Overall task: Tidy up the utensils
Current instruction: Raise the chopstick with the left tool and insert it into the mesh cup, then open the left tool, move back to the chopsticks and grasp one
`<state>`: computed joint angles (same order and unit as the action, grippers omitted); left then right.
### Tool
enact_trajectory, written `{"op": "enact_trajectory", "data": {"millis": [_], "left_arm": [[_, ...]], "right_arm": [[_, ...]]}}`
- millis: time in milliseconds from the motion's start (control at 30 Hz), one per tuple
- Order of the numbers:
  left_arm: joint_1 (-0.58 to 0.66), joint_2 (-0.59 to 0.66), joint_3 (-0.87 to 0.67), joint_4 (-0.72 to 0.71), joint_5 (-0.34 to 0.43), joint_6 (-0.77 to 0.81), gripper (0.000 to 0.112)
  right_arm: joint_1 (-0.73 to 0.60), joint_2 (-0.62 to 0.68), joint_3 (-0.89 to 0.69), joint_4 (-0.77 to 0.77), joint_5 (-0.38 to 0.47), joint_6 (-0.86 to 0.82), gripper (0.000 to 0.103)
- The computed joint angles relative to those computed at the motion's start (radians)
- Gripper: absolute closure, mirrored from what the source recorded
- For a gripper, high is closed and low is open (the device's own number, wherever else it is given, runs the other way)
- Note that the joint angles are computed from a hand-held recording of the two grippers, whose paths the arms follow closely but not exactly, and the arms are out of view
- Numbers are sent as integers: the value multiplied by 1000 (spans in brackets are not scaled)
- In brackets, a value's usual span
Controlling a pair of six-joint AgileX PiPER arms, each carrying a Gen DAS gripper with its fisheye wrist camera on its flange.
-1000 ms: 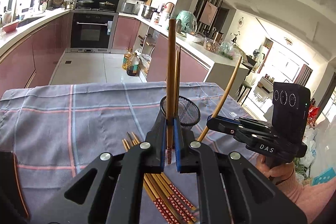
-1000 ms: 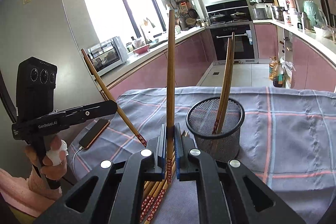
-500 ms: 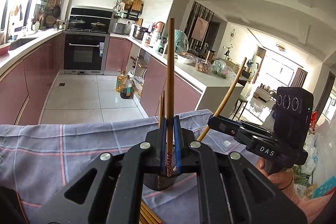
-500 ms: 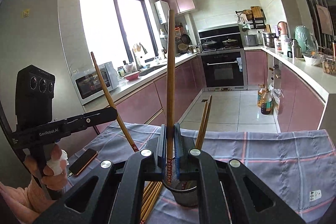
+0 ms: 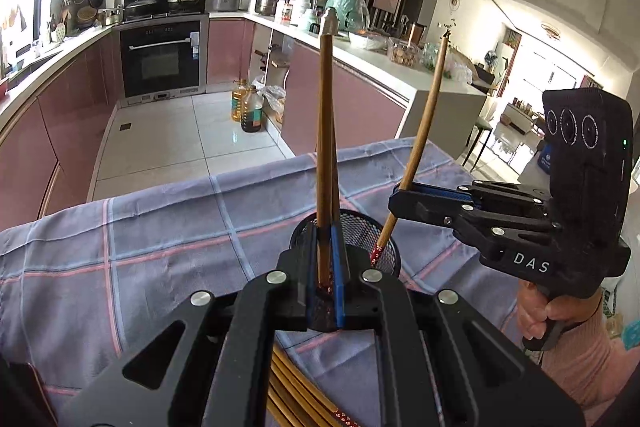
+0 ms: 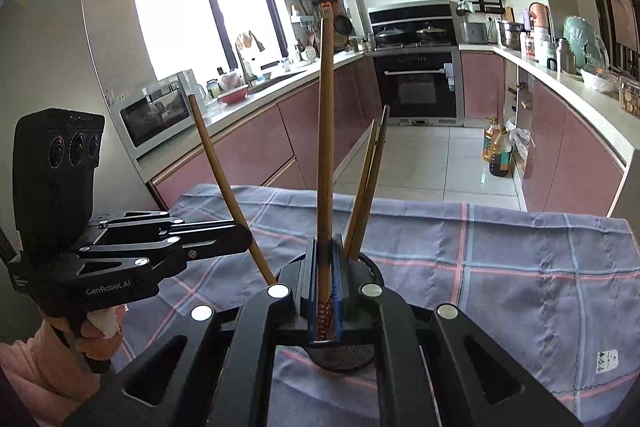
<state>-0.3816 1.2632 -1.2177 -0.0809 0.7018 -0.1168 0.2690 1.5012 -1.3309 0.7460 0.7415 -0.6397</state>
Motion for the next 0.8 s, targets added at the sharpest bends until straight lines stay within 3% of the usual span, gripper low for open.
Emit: {"op": "enact_trajectory", "data": {"millis": [233, 433, 800], "left_arm": [[14, 60, -8, -9, -6, 11, 105], [43, 92, -21, -39, -13, 21, 104], [39, -15, 116, 32, -95, -61, 93]], "right_arm": [[17, 93, -64, -80, 15, 103, 97], [31, 99, -60, -91, -25, 138, 93], [28, 55, -14, -57, -66, 108, 84]]}}
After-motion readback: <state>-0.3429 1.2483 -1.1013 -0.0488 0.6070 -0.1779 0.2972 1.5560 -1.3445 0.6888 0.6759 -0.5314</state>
